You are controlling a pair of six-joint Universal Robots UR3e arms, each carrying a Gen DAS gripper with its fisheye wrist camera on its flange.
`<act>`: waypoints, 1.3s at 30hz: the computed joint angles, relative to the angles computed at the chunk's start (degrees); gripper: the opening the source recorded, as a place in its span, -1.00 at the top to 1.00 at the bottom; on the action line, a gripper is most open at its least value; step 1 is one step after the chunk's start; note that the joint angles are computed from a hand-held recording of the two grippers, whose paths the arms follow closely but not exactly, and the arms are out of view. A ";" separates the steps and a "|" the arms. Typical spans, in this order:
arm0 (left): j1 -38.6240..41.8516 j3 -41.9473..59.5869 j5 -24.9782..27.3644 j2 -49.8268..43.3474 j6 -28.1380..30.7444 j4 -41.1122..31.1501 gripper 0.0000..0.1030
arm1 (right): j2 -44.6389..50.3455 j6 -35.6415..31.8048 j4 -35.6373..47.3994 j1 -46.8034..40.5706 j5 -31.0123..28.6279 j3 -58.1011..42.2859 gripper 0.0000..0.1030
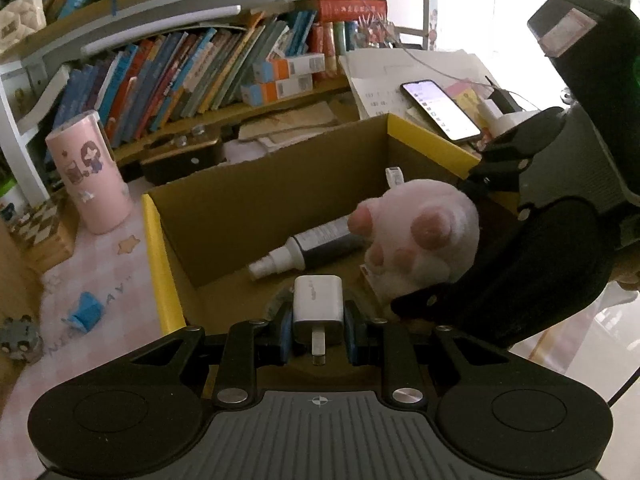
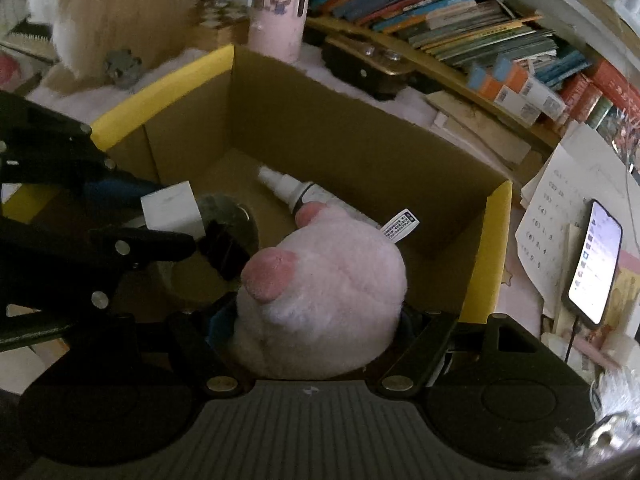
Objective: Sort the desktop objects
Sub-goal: 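Lower the charger plug and plush pig into the yellow box with both tools, then open both grippers to release the charger plug and plush pig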
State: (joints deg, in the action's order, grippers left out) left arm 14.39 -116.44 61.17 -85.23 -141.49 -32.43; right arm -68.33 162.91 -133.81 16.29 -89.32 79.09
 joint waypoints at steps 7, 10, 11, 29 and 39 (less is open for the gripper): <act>0.17 -1.44 -0.03 0.62 -0.40 2.39 0.47 | 0.01 -1.09 -0.37 -0.57 1.05 0.39 -0.53; 0.81 -2.42 -0.71 1.75 -1.05 3.44 0.25 | -0.48 -0.64 -2.28 -0.62 1.08 1.64 -0.56; 1.34 -3.16 -1.35 2.51 -1.26 4.12 0.20 | -0.68 -0.59 -2.92 -0.66 1.01 2.15 -0.57; 11.96 -12.69 -13.50 21.08 -3.84 7.73 -0.70 | -12.81 10.22 -17.44 0.68 -1.24 14.56 -0.69; 31.03 -16.05 -25.87 40.85 6.80 -17.35 -0.83 | -19.90 21.00 -26.64 8.99 -14.79 23.15 -0.74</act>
